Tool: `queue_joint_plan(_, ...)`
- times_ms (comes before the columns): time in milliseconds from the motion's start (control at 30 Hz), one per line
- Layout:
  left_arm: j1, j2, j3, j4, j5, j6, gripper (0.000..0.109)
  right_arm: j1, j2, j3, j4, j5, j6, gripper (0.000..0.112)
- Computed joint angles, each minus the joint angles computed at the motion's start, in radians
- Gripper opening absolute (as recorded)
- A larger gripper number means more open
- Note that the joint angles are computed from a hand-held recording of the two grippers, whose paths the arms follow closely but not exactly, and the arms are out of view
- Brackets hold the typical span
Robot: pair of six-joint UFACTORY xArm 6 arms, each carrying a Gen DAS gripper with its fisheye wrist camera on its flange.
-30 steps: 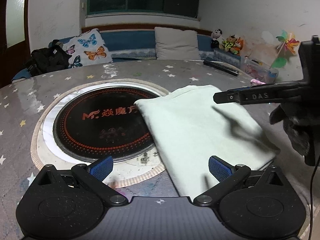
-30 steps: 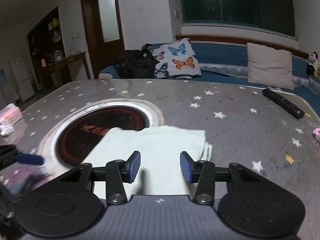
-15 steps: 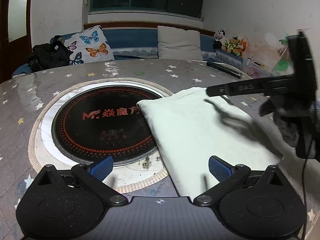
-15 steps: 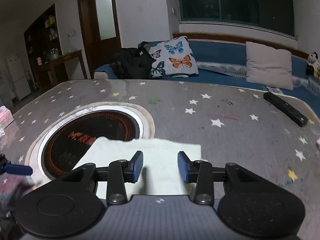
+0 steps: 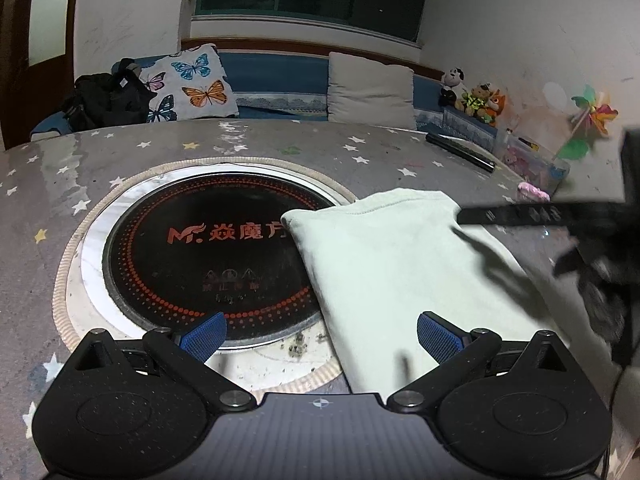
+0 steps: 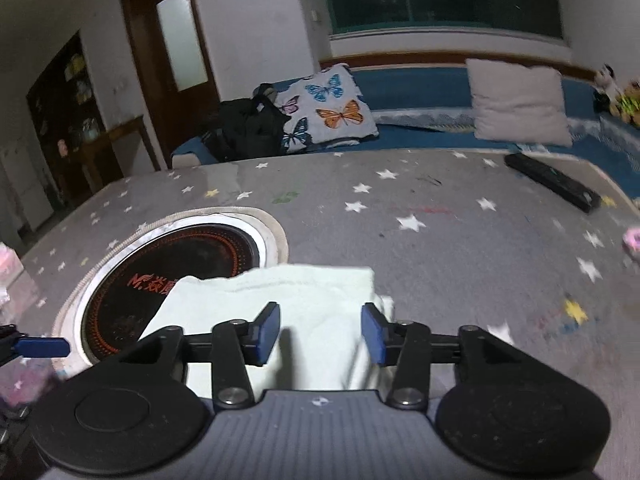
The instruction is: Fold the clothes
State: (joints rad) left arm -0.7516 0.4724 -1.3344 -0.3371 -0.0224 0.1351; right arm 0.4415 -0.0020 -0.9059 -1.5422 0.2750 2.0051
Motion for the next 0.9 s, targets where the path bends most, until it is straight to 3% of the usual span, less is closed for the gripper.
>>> queue_joint_plan(300, -0.021, 0.059, -0.113, -0.202, 0.042, 0.136, 0.102, -0.005, -0.058, 0.090, -0.113, -0.048, 0.234, 0.046)
queue_joint_plan(433, -0.031, 0.087, -0.170, -0.342, 0.077, 0.269, 0.097, -0.007, -0.048, 0.089, -0.178, -0.045, 0.339, 0.049)
queue_joint_plan(667, -0.018, 0.131, -0.234, -0.317, 0.149, 0.236, 0.079, 0.001, -0.035, 0.087, -0.268, -0.032, 0.476, 0.050)
queue_joint_plan(800, -0.016, 0.144, -0.251, -0.304, 0.167, 0.221, 0.074, 0.007, -0.030, 0.083, -0.296, -0.026, 0.512, 0.049)
queue_joint_plan(900, -0.014, 0.150, -0.259, -0.292, 0.175, 0.206, 0.072, 0.006, -0.023, 0.076, -0.325, -0.035, 0.548, 0.042)
